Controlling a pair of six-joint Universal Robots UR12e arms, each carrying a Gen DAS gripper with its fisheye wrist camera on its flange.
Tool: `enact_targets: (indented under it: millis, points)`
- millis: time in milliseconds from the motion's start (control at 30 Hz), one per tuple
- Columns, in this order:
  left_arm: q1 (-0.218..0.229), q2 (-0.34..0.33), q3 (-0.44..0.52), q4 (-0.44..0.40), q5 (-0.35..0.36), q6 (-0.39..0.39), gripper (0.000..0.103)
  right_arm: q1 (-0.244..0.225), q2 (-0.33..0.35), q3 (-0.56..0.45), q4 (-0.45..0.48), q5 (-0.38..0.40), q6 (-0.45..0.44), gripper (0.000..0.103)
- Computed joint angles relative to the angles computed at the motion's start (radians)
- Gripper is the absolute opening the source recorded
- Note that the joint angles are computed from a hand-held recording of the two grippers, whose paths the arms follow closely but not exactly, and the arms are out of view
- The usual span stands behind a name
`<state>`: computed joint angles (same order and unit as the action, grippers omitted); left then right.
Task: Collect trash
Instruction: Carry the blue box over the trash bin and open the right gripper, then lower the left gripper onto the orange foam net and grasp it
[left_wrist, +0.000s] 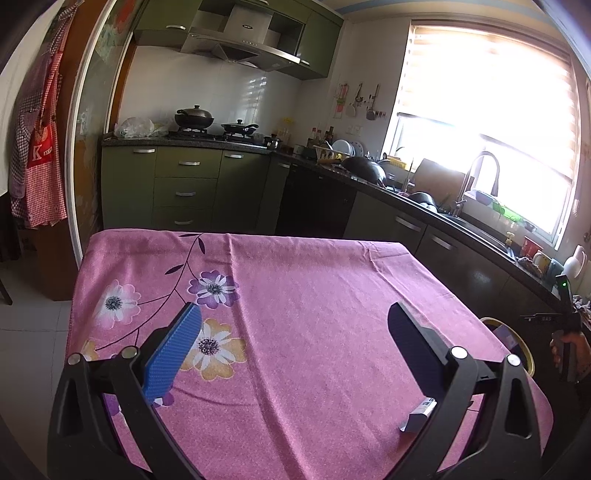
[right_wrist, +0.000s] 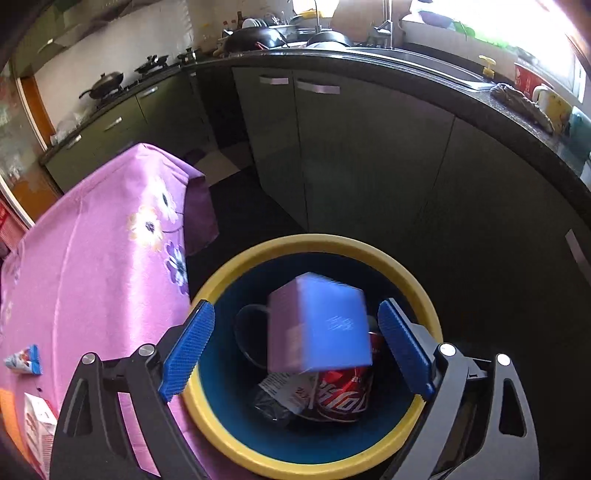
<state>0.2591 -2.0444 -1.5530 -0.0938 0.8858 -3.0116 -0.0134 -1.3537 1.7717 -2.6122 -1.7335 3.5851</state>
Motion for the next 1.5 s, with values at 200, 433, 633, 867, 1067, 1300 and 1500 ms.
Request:
enact_targets:
  millis: [200, 433, 633, 867, 1067, 1300, 1500]
  points:
    - [-0.004, 0.004, -0.002, -0.015, 0.003, 0.027, 0.096, 0.038, -0.066, 0.066, -0.102, 0.009, 0.073, 0.091]
    - [-0.012, 0.013, -0.011, 0.002, 0.025, 0.05, 0.096, 0.126, -0.091, 0.126, -0.289, -0.055, 0.111, 0.094]
    - [-0.009, 0.054, -0.008, -0.137, 0.025, 0.059, 0.096, 0.191, -0.076, 0.099, -0.329, -0.131, 0.056, 0.094]
    - [-0.045, 0.18, -0.044, -0.455, 0.284, 0.237, 0.096, 0.23, -0.066, 0.097, -0.413, -0.142, 0.018, 0.095]
    - [-0.058, 0.229, -0.029, -0.838, 0.401, 0.263, 0.096, 0.237, -0.065, 0.111, -0.455, -0.082, 0.011, 0.095]
    - [-0.078, 0.218, -0.025, -1.043, 0.492, 0.21, 0.096, 0.232, -0.074, 0.137, -0.508, -0.015, 0.018, 0.095]
    - [-0.081, 0.207, -0.022, -1.09, 0.52, 0.14, 0.087, 0.228, -0.081, 0.152, -0.537, 0.018, 0.029, 0.095]
